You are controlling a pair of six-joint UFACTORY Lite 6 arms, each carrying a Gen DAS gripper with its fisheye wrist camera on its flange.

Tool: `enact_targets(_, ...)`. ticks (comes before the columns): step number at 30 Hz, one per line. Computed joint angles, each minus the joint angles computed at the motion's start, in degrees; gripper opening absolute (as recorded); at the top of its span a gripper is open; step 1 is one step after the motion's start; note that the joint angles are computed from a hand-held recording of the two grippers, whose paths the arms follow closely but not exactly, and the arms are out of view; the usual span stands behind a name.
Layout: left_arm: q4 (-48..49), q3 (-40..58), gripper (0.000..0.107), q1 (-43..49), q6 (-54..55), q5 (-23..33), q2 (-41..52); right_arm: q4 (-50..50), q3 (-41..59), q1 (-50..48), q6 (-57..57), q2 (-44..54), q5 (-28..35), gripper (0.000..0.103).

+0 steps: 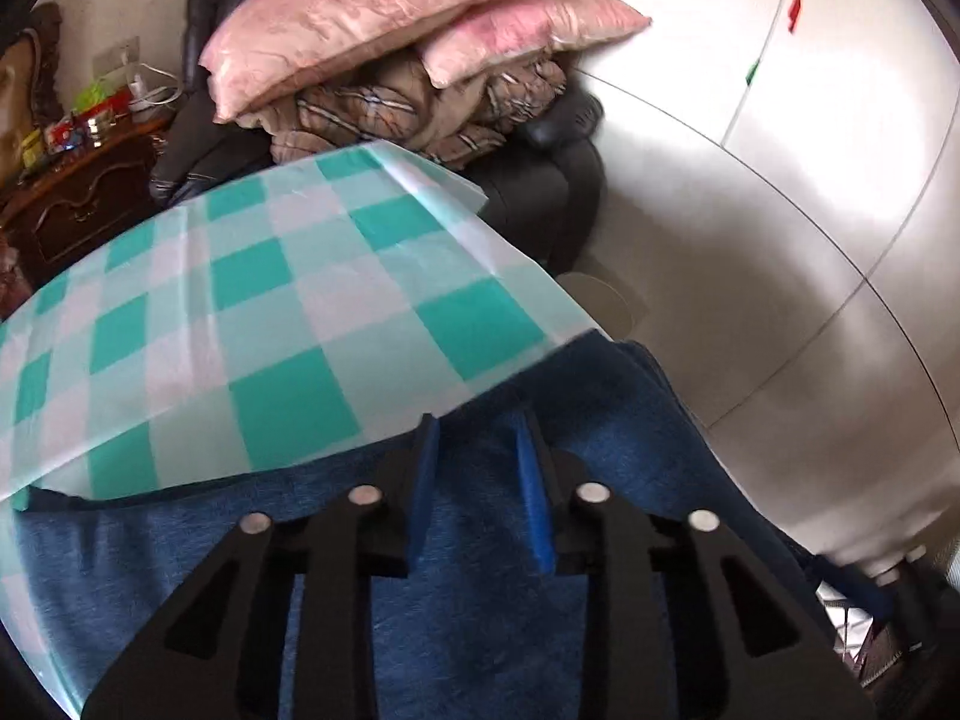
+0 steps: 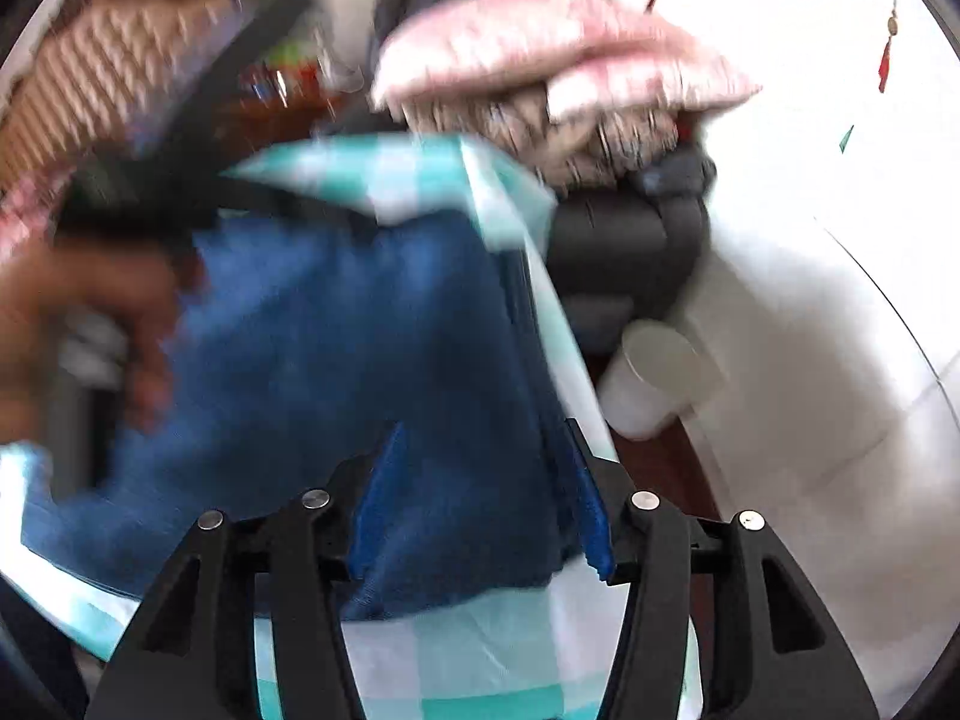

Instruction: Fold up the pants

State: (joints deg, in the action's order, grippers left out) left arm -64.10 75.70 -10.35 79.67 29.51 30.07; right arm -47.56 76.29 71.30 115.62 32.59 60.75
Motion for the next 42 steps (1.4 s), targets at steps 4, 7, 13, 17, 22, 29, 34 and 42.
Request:
enact_targets(4,-7.9,-13.3,0.04,10.1,10.8,5.6,-13.9,-0.3,-1.0,0.5,2.7,0.6,-0.9,0.051)
enact_targets(7,-7.4,-21.6,0.04,17.6,14.7,4.0,-18.9,0.7,0.4,0.5,2.1,1.5,0.3,0.052)
enact_targets(13,-13.4,-34.0,0.047,24.4,34.3,-2.5,-21.3,2.1,6.3,2.3,1.5,4.0,5.3,0.055)
enact_targets(17,-9.9,-39.0,0.066,31.8,32.7,4.2,-29.7,0.2,12.2,2.5,-0.3,6.4,9.2,0.06)
enact_targets(22,-6.7,-47.2,0.094,39.0,31.9,5.9,-39.5,1.0,16.3,-0.2,-3.2,10.6,7.9,0.06)
enact_targets(29,-19.7,-56.4,0.093,41.4,51.2,2.0,-45.5,2.2,16.2,-0.6,-2.6,12.7,6.4,0.061)
enact_targets(34,-10.1,-52.1,0.085,42.2,42.6,2.9,-39.3,2.1,15.5,-0.5,-2.1,12.6,6.0,0.061)
enact_targets(42,-6.4,-48.4,0.08,43.7,39.9,4.7,-33.1,1.0,10.4,-0.3,0.5,8.7,2.8,0.061)
